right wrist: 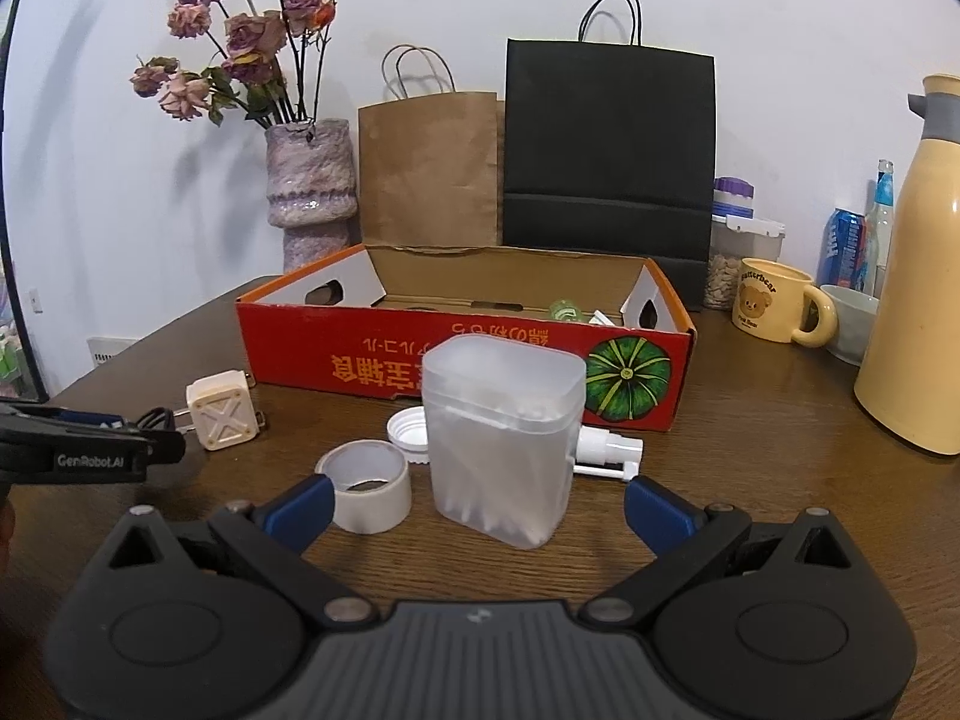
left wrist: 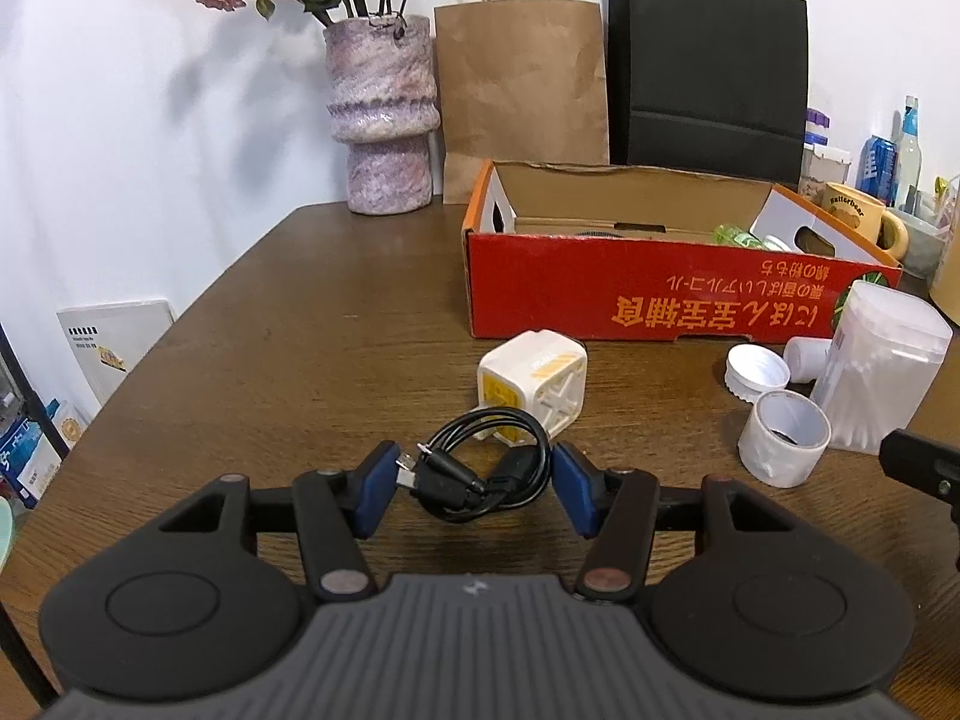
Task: Organize rigid objects
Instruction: 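Grasp the white translucent container with the right gripper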
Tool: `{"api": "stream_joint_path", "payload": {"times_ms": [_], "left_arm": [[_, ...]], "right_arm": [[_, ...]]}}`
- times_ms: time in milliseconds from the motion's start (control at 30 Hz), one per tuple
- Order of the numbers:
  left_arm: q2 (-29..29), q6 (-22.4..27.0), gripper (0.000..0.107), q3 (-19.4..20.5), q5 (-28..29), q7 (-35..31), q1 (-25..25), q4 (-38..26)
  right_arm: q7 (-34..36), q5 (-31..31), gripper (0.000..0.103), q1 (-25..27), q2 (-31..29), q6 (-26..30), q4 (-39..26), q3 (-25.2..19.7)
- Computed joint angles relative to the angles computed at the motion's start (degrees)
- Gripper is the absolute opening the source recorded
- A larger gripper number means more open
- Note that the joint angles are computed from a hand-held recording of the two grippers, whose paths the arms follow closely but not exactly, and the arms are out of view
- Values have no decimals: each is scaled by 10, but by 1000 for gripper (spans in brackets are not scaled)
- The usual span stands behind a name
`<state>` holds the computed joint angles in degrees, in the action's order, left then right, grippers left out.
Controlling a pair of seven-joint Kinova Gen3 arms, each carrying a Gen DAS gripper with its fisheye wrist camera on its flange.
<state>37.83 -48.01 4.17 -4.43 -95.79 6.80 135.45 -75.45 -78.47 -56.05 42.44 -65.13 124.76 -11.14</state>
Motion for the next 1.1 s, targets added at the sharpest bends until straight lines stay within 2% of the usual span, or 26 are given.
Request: {"api": "stream_joint_path", "payload": {"times_ms": [367, 600, 700, 800, 933, 1100], "left_arm": [[1, -15, 56, -2, 3, 0, 1, 6], [2, -16, 56, -4, 9, 0, 4, 5], [3, -13, 56, -4, 11, 1, 4, 3], [2, -13, 56, -5, 13, 0, 5, 3], [2, -11, 56, -5, 16, 0, 6, 2], [4, -20, 56, -5, 16, 0, 7, 4]], "right_arm": [[89, -64, 103, 48, 19, 15, -83, -7], [82, -47, 97, 74, 24, 33, -90, -11], [78, -36, 90, 77, 26, 35, -91, -9], [53, -11, 67, 82, 23, 41, -79, -8], [53, -20, 66, 72, 22, 39, -76, -2], [22, -15, 66, 55, 22, 11, -60, 1]]}}
